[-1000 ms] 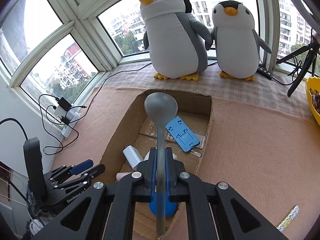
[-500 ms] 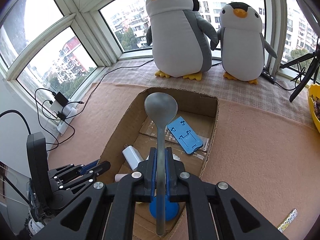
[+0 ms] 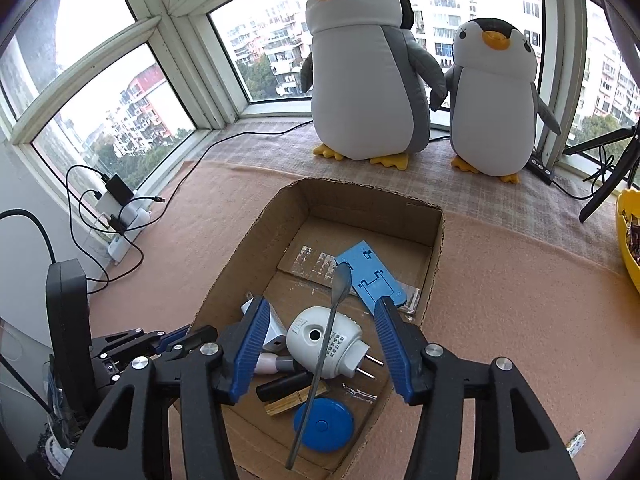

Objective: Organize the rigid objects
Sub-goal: 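Carry the grey spoon with the right gripper into the box, release, then move the right gripper to the patterned tube and grasp it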

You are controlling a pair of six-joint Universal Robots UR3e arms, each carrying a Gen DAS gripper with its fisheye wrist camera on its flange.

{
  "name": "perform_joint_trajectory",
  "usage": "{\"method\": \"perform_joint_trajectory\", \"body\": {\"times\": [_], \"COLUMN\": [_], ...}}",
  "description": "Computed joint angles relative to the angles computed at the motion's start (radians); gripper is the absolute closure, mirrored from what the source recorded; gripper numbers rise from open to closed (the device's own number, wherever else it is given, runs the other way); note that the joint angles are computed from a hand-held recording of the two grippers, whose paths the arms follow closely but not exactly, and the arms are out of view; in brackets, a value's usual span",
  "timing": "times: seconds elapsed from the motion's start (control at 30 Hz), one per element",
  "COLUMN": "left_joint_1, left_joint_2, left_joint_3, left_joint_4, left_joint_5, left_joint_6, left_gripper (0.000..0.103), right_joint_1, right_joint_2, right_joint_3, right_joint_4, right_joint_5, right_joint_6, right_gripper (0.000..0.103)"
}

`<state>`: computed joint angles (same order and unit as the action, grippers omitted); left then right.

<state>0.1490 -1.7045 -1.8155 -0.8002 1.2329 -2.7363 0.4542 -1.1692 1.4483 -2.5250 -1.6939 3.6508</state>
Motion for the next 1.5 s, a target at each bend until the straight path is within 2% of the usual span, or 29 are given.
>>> {"method": "perform_joint_trajectory", "body": {"times": [0.5,0.67,0.87,0.93,1.0,1.13,1.37,1.5], "left_joint_1": [-0.004,-0.007,0.000,0.000,0.004,0.012,0.031,0.047], "left_joint_2": [0.009,0.010,0.022,0.026,0.037,0.056,0.103,0.139], "left_joint_3": [-0.007,-0.007,-0.008,-0.006,-0.015,-0.027,-0.039,-0.054], "left_joint_4": [0.015,0.018,0.003,-0.009,-0.007,-0.008,-0.034,-0.046], "left_joint_5": [0.008,0.014,0.006,0.007,0.003,0.000,-0.013,-0.021], "left_joint_6": [0.001,0.003,0.012,0.015,0.019,0.028,0.042,0.052], "left_gripper": [0.096,0.096,0.096,0.091,0.075,0.060,0.059,0.059], "right_joint_1": [-0.012,-0.013,-0.018,-0.022,-0.029,-0.067,-0.201,-0.350], "right_joint_2": [-0.114,-0.227,-0.420,-0.490,-0.559,-0.704,-0.931,-1.083], "right_joint_3": [0.117,0.204,0.326,0.369,0.418,0.538,0.744,0.869], "right_joint_4": [-0.026,-0.013,0.058,0.099,0.136,0.199,0.295,0.344], "right_joint_5": [-0.027,-0.057,-0.115,-0.138,-0.151,-0.148,-0.075,0.049], "right_joint_6": [0.020,0.040,0.084,0.102,0.122,0.167,0.193,0.163], "right_gripper": [0.049,0.049,0.042,0.041,0.041,0.041,0.041,0.041]}}
